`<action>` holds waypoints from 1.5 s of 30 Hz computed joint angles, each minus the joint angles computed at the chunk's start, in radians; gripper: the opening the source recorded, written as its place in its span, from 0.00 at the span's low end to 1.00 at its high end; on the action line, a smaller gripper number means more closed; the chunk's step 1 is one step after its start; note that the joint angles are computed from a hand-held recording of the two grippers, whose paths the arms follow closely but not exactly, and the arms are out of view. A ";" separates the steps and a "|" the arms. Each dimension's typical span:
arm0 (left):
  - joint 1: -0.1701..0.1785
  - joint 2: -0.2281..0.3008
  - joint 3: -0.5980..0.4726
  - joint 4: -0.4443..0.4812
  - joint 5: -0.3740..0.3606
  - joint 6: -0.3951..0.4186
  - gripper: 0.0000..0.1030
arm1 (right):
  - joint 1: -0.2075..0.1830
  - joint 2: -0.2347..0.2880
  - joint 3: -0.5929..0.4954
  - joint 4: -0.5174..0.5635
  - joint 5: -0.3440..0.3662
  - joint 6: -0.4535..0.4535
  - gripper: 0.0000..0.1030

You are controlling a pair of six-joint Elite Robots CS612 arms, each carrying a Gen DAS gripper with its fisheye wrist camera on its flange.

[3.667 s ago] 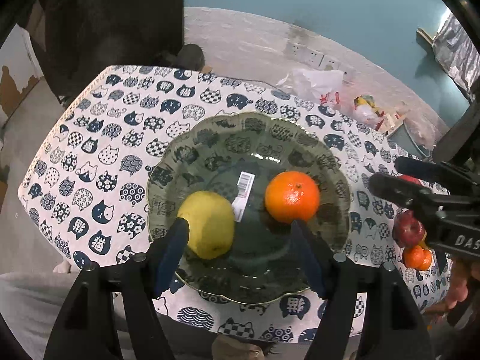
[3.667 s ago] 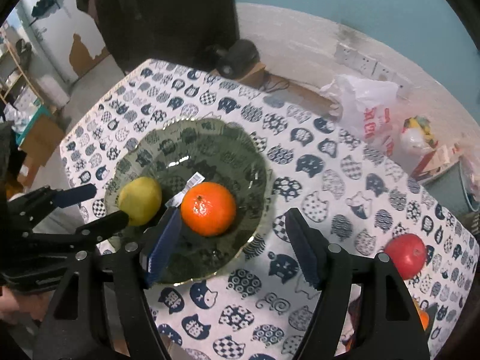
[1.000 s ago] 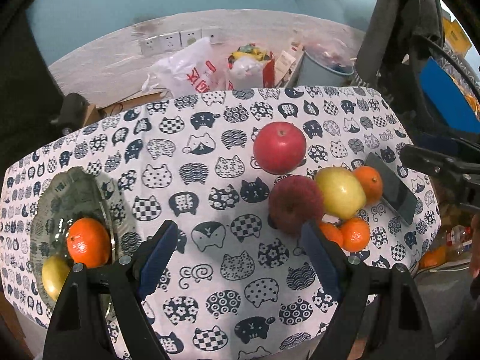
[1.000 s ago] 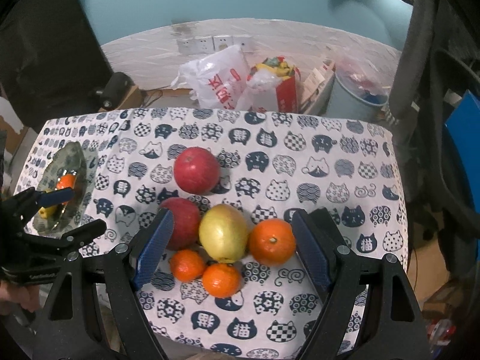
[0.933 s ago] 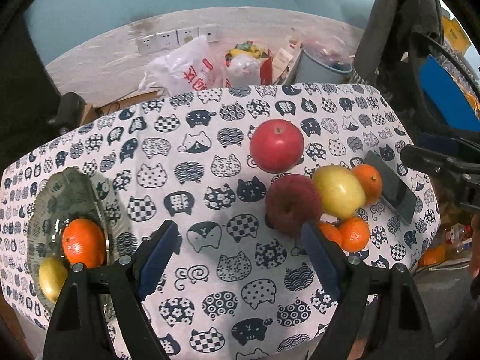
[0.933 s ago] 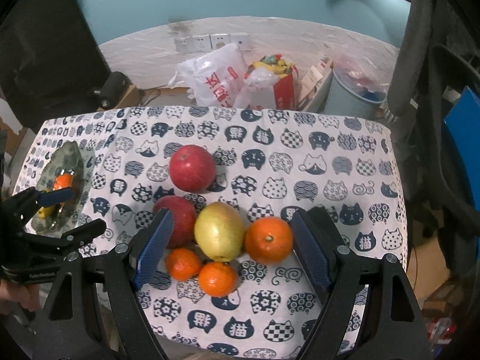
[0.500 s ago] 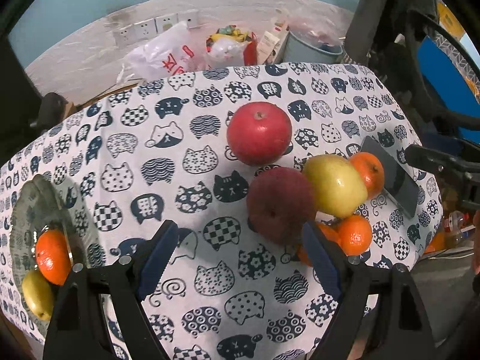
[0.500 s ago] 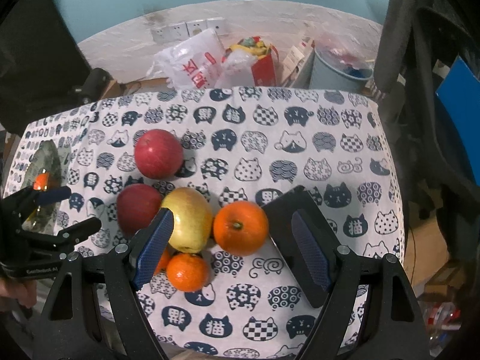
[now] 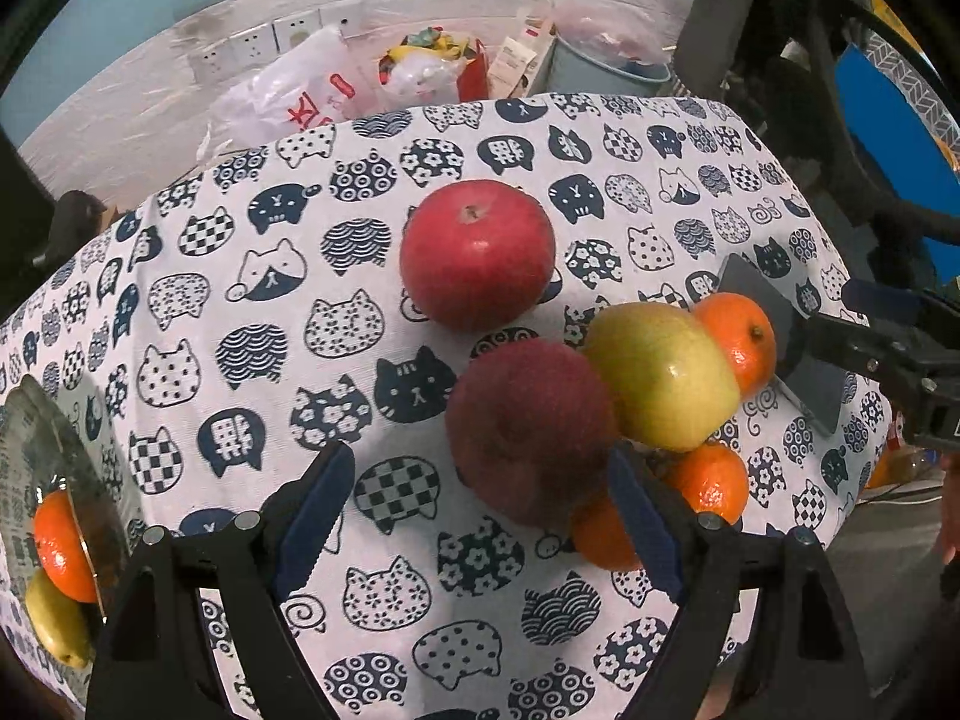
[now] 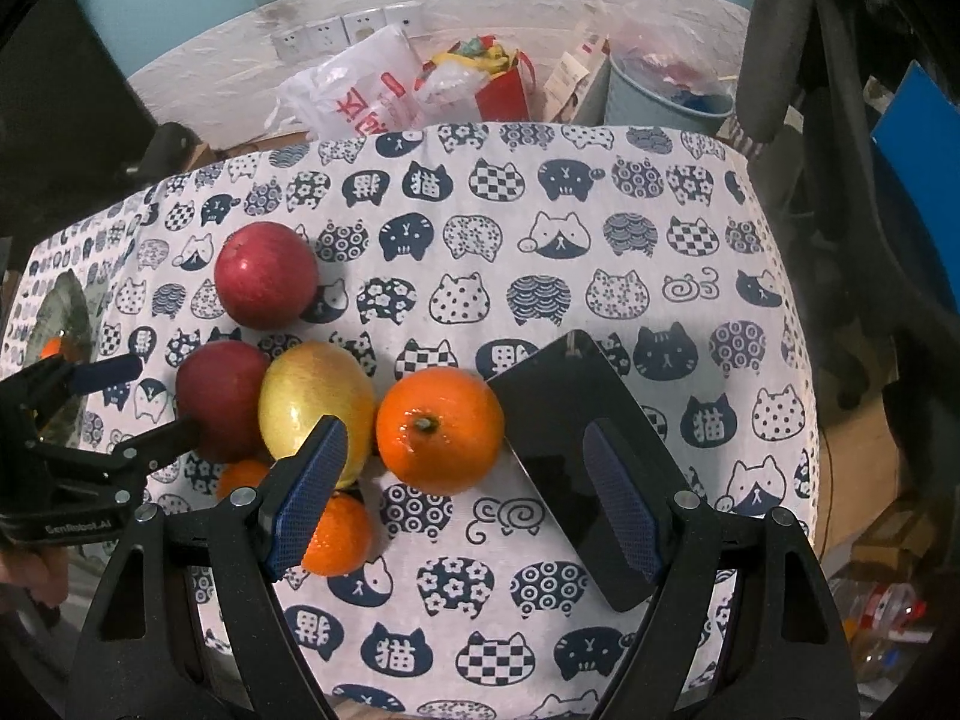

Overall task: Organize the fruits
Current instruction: 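Grasp the dark red apple with the left gripper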

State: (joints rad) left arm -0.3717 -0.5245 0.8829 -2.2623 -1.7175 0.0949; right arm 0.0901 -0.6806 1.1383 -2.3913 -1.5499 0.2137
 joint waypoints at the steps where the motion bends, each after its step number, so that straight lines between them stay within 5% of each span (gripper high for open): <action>1: -0.001 0.003 -0.005 0.006 -0.003 0.001 0.84 | -0.001 0.001 0.000 0.001 0.001 -0.001 0.79; 21: -0.012 0.072 -0.097 0.076 -0.018 0.049 0.84 | -0.018 0.009 0.013 0.017 0.019 0.014 0.79; 25: -0.007 0.071 -0.094 0.068 -0.057 0.081 0.72 | -0.017 0.013 0.006 0.021 0.021 0.011 0.79; 45: -0.006 0.036 -0.035 0.013 -0.008 0.091 0.72 | -0.015 0.021 -0.006 0.067 0.060 -0.046 0.79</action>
State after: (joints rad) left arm -0.3778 -0.4887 0.8474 -2.2494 -1.7251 0.1856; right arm 0.0749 -0.6592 1.1326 -2.3243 -1.4903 0.1674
